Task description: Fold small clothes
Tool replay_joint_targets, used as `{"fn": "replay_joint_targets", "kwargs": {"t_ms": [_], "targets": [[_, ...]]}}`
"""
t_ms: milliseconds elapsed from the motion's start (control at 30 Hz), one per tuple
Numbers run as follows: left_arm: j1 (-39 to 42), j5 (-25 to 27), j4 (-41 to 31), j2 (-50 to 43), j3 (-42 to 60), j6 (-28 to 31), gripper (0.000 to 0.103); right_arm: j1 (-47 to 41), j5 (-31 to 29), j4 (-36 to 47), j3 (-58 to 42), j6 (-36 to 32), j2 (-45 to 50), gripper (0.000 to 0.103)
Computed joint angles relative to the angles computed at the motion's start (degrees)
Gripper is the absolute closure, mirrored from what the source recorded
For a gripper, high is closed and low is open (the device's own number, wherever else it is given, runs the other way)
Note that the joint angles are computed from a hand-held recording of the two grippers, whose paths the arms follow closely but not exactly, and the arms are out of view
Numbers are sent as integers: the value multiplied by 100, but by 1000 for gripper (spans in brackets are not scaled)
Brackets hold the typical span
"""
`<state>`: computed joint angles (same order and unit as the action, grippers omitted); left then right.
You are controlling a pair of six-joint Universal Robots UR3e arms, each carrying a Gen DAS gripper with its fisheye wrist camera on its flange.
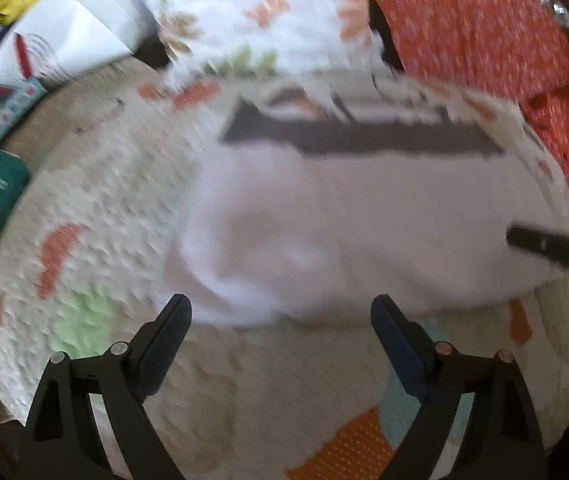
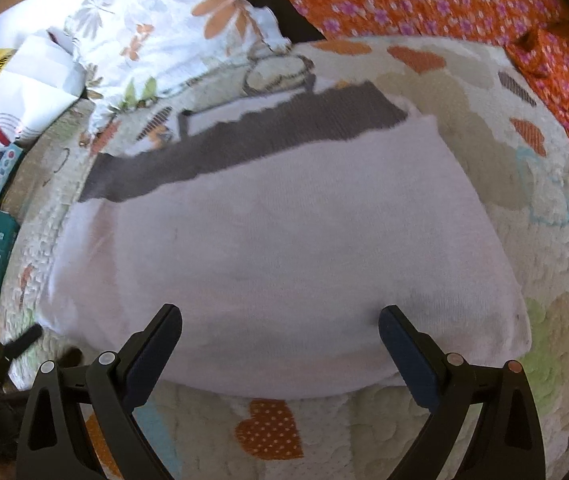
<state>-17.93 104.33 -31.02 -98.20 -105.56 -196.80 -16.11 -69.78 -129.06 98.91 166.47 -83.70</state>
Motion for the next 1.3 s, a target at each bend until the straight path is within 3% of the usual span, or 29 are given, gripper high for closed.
{"fn": "replay_joint_targets", "kwargs": {"t_ms": [233,600,800,967,1067,1167,1233,1300], "targets": [[260,281,93,166,-79,-162,12,137,-36,-67,109,-61,-132,2],[526,360,209,466,-190,-222,12,1015,-764,-1461,1091,-240,-526,2],[1161,-161,-25,781,-212,-207,12,2041,-1434,-2204,1274,-378,-363,2],[2354,-626,-301,1407,-392,-406,12,3159,-1973,-2636,812,-476,293,2],[3306,-1168,-640,2026,-647,-455,12,4003,-2572,-2980,355,-772,989,8],[3735,-1323,-709,2381,-793,-348,12,4901,-3706,-3428,-375,-1167,2014,19],[3923,-1390,-691,2536,-871,-267,12,5375,-4534,-3898,-1023,-1418,2763,20],[4064,-1473,-715,2580,-885,-236,12,5606,-5017,-3551,-1941,-1458,3364,21]]}}
